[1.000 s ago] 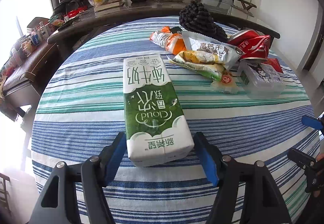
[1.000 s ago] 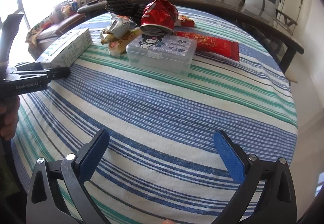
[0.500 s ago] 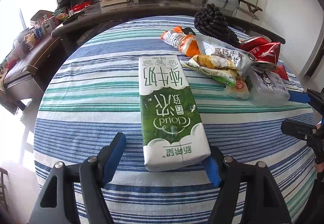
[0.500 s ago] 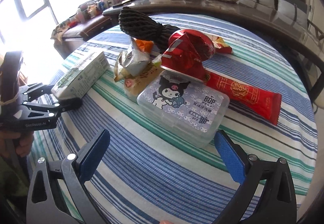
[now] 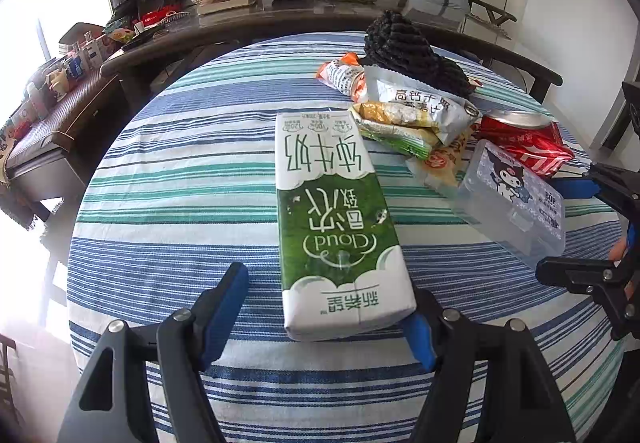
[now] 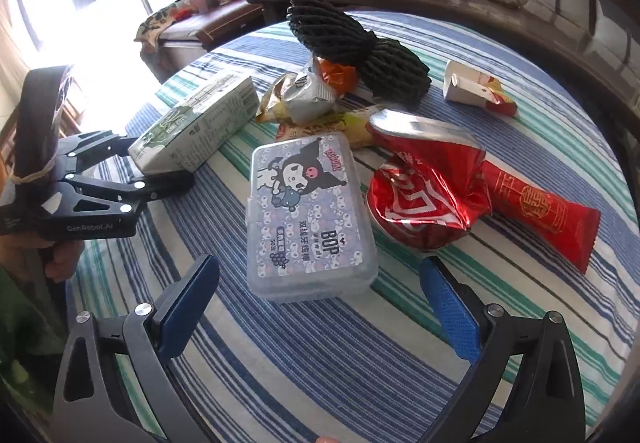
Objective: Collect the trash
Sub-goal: 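Grasp the green milk carton with the left gripper while the right grasps the clear plastic box, then carry the carton and box over the blue wastebasket with both grippers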
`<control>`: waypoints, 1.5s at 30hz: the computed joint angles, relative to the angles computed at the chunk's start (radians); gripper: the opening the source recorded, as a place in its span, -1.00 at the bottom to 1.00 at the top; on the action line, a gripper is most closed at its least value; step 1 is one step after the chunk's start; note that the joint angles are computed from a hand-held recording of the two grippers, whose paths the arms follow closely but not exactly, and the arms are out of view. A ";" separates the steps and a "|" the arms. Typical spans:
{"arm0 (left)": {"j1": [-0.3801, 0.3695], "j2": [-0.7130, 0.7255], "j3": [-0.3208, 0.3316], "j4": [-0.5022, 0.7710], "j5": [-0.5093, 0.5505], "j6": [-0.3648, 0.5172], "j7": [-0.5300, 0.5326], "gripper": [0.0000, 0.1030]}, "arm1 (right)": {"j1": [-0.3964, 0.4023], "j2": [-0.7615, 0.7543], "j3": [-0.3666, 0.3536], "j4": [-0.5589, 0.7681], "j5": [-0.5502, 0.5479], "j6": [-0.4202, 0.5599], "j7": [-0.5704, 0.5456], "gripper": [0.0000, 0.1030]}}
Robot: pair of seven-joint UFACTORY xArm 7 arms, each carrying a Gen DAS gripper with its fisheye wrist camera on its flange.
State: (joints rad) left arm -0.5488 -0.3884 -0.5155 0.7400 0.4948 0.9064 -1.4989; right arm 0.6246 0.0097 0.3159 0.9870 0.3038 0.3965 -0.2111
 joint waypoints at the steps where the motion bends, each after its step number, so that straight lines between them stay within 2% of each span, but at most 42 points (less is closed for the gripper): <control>1: 0.001 0.000 0.002 -0.001 0.002 -0.004 0.001 0.41 | 0.002 0.013 0.000 0.008 -0.042 -0.002 0.019 0.95; 2: 0.002 0.001 0.002 -0.001 0.006 -0.007 0.001 0.41 | 0.008 0.031 0.001 0.024 -0.118 -0.006 0.069 0.90; 3: 0.004 0.000 0.004 -0.003 0.009 -0.012 0.003 0.41 | 0.034 0.044 -0.019 0.036 -0.178 -0.009 0.113 0.65; 5: 0.009 0.001 0.003 -0.004 0.019 -0.018 0.002 0.40 | 0.023 0.048 0.004 0.039 -0.215 -0.011 0.151 0.23; 6: 0.010 0.002 0.002 -0.003 0.024 -0.020 0.002 0.37 | 0.028 0.041 0.003 0.033 -0.248 -0.014 0.195 0.22; 8: 0.008 0.005 0.001 -0.001 0.032 -0.033 0.013 0.01 | 0.033 0.005 0.008 -0.003 -0.256 -0.021 0.237 0.22; 13: -0.014 0.015 -0.014 0.010 0.024 -0.045 0.016 0.01 | 0.032 -0.188 0.022 -0.204 -0.283 -0.069 0.373 0.22; 14: -0.022 0.016 -0.018 0.012 0.020 -0.051 0.016 0.01 | 0.015 -0.234 0.035 -0.247 -0.311 -0.076 0.430 0.22; 16: -0.038 0.024 -0.029 0.020 0.014 -0.060 0.018 0.01 | -0.076 -0.336 0.109 -0.323 -0.444 -0.056 0.621 0.22; 18: -0.054 0.042 -0.042 0.037 0.013 -0.065 0.024 0.01 | -0.165 -0.417 0.189 -0.356 -0.560 0.017 0.796 0.22; 19: -0.063 0.048 -0.048 0.043 0.014 -0.062 0.026 0.02 | -0.175 -0.438 0.202 -0.364 -0.584 0.051 0.840 0.22; 21: -0.084 0.055 -0.058 0.054 0.009 -0.039 0.032 0.02 | -0.125 -0.455 0.158 -0.383 -0.555 0.091 0.836 0.23; 23: -0.108 0.041 -0.051 0.043 -0.013 -0.047 0.041 0.18 | -0.076 -0.465 0.111 -0.400 -0.511 0.092 0.807 0.24; 25: -0.126 0.002 -0.035 0.011 -0.047 -0.076 0.045 0.20 | -0.037 -0.461 0.071 -0.389 -0.464 0.114 0.765 0.39; 27: -0.134 -0.038 -0.014 -0.024 -0.091 -0.126 0.056 0.31 | -0.002 -0.468 0.035 -0.380 -0.404 0.127 0.722 0.64; 28: -0.130 -0.056 -0.007 -0.037 -0.105 -0.152 0.062 0.33 | 0.010 -0.472 0.020 -0.372 -0.377 0.141 0.701 0.66; 31: -0.096 -0.072 -0.009 -0.026 -0.124 -0.170 0.079 0.36 | 0.013 -0.458 0.003 -0.312 -0.329 0.218 0.651 0.70; 32: -0.090 -0.066 0.001 -0.018 -0.140 -0.174 0.103 0.49 | 0.006 -0.443 0.003 -0.282 -0.325 0.252 0.636 0.72; 34: -0.082 -0.036 0.025 0.003 -0.174 -0.179 0.167 0.56 | -0.015 -0.407 0.018 -0.225 -0.333 0.311 0.627 0.72; 38: -0.059 0.038 0.046 0.059 -0.207 -0.135 0.248 0.56 | -0.035 -0.316 0.035 -0.131 -0.349 0.406 0.611 0.72; 43: -0.044 0.093 0.055 0.114 -0.194 -0.062 0.279 0.51 | -0.039 -0.255 0.053 -0.069 -0.397 0.481 0.645 0.46; 45: -0.051 0.094 0.068 0.109 -0.204 -0.072 0.301 0.10 | -0.039 -0.246 0.061 -0.057 -0.431 0.506 0.668 0.24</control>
State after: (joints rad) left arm -0.5997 -0.2942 -0.4473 0.8490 0.2905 0.8349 -1.1984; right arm 0.5856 -0.2360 0.3772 0.9303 -0.1274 0.9024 0.4564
